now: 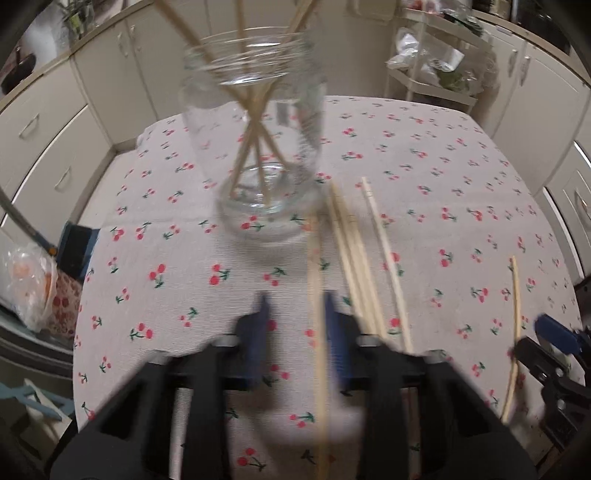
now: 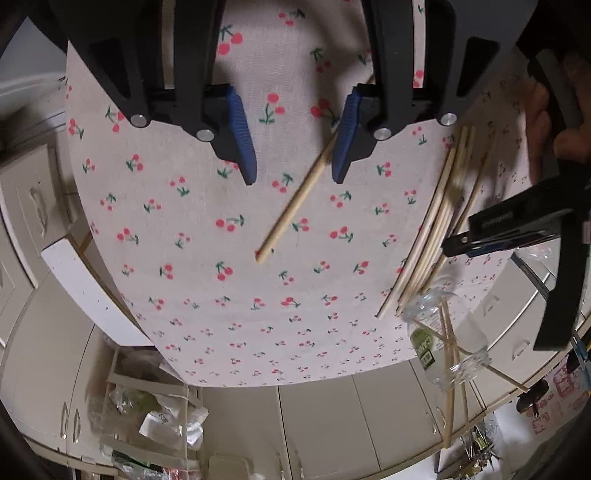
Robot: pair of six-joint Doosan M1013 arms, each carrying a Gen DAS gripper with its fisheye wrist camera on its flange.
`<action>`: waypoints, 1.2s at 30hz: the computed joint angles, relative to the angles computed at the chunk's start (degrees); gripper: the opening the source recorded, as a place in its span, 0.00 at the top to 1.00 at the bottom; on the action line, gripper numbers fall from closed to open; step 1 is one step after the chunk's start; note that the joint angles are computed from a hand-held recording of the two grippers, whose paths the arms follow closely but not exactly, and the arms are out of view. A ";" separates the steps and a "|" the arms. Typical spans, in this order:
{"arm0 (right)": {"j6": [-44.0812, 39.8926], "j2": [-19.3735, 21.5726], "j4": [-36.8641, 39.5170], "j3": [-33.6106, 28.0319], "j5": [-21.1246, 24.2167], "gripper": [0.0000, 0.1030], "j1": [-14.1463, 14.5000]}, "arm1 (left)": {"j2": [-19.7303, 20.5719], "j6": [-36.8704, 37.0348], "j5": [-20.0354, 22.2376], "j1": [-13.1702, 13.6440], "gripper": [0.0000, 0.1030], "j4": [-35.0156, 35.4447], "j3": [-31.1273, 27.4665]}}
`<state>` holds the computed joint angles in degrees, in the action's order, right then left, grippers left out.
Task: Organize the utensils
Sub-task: 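Grasp a wooden stick with the right tool while the left tool grasps one too, then lift both held sticks and carry them above the glass jar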
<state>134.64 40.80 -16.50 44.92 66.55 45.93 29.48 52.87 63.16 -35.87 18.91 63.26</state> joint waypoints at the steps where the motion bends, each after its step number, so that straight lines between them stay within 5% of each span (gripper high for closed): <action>1: -0.64 0.36 -0.28 -0.52 0.06 0.59 0.07 | -0.20 0.80 -0.44 0.03 0.95 -0.86 0.22; 2: -1.94 0.95 -0.84 -1.42 0.60 0.62 0.26 | -0.51 0.83 -0.92 0.09 0.95 -1.53 0.66; 4: -5.40 1.81 -0.73 -2.81 0.94 0.84 0.54 | -1.43 0.88 -2.22 0.56 0.95 -4.26 1.87; 9: -7.67 1.80 2.67 -2.92 -0.15 0.87 0.27 | -3.79 3.11 -3.71 1.68 0.95 -9.59 4.99; 11: -6.60 1.50 4.85 -2.49 -0.88 0.86 -0.40 | -3.81 3.54 -3.57 2.11 0.95 -10.59 5.03; 15: -5.29 2.63 4.20 -4.98 1.03 0.63 -0.49 | -2.85 3.64 -2.37 2.34 0.95 -10.10 3.56; 27: -3.41 5.03 -0.33 -8.96 6.38 0.59 -0.16 | -0.44 4.87 -0.90 2.18 0.94 -7.42 0.07; 31: -7.80 6.41 -2.25 -10.67 5.73 0.92 0.46 | -1.23 5.83 -3.32 2.47 0.95 -8.78 1.55; 36: -5.33 4.16 5.63 -6.83 -1.60 0.94 -0.98 | -4.14 5.39 -9.00 3.78 0.95 -13.48 5.78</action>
<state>129.31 44.96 -10.86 38.09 64.95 44.95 25.35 58.25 54.16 -32.09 5.43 69.04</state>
